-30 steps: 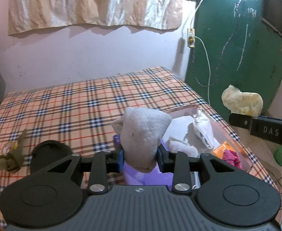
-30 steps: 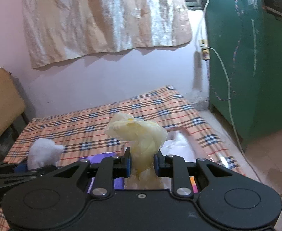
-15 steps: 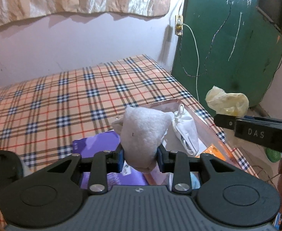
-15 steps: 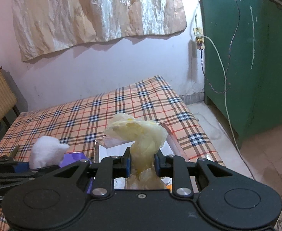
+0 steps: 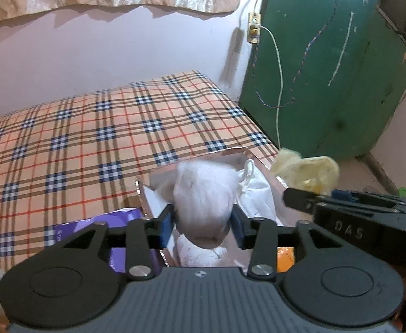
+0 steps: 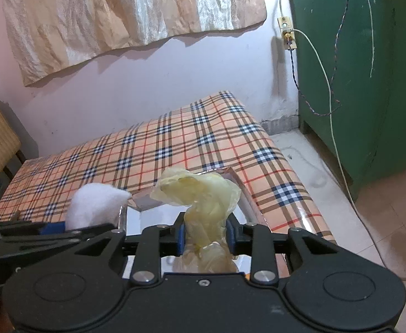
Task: Organize soft objects
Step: 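Lower both items into the clear box and open both tools, then move both open tools back toward the olive cloth and yellow tape roll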
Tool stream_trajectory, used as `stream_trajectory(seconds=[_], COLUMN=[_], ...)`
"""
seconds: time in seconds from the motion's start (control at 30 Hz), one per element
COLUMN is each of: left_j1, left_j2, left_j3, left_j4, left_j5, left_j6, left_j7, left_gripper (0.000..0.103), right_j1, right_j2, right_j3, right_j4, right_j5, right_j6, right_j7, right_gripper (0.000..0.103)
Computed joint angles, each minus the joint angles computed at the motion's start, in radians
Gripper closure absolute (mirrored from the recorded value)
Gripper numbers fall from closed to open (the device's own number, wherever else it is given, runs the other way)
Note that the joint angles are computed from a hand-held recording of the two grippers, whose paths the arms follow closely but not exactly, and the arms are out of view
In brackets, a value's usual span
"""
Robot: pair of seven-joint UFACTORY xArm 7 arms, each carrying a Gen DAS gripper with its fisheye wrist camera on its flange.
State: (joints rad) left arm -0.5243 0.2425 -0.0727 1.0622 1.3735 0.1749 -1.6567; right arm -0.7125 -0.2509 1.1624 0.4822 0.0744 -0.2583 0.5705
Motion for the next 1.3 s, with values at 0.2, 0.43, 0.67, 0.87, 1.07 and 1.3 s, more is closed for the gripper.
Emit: stream_trajectory(seconds=[0.2, 0.43, 0.67, 0.87, 1.07, 1.3], left_j1=[0.007, 0.047, 0.062, 0.129, 0.193, 0.271], left_j2=[-0.011, -0.100, -0.238, -0.370, -0.487, -0.648], left_j3=[0.001, -0.044, -0.111, -0.139, -0.173, -0.204], left_j4=[-0.006, -0.070, -0.182, -0.304, -0.410, -0.543], left_j5=[0.096, 0.141, 0.046, 0.036, -0.009, -0.110], left_j6=[0.007, 0.037, 0.176, 0.131, 0.123, 0.136], left_j7=[-0.103, -0.167, -0.060, -0.121, -0.104, -0.015], left_gripper=[0.027, 0.017, 0.001, 0.000, 0.000, 0.000], right_j1=[0.057, 0.284, 0.361, 0.427, 0.443, 0.383], right_j2=[-0.001, -0.138, -0.332, -0.400, -0.405, -0.352], right_j3=[-0.052, -0.224, -0.204, -0.204, -0.167, -0.056], right_j4=[-0.027, -0.077, -0.091, -0.086, -0.038, 0.067], right_j5=[0.030, 0.070, 0.035, -0.004, -0.074, -0.178], right_j6=[-0.019, 0.032, 0.145, 0.180, 0.209, 0.215], right_j7=[-0.009, 0.012, 0.144, 0.247, 0.324, 0.405], right_gripper=[0.033, 0.033, 0.027, 0.025, 0.024, 0.024])
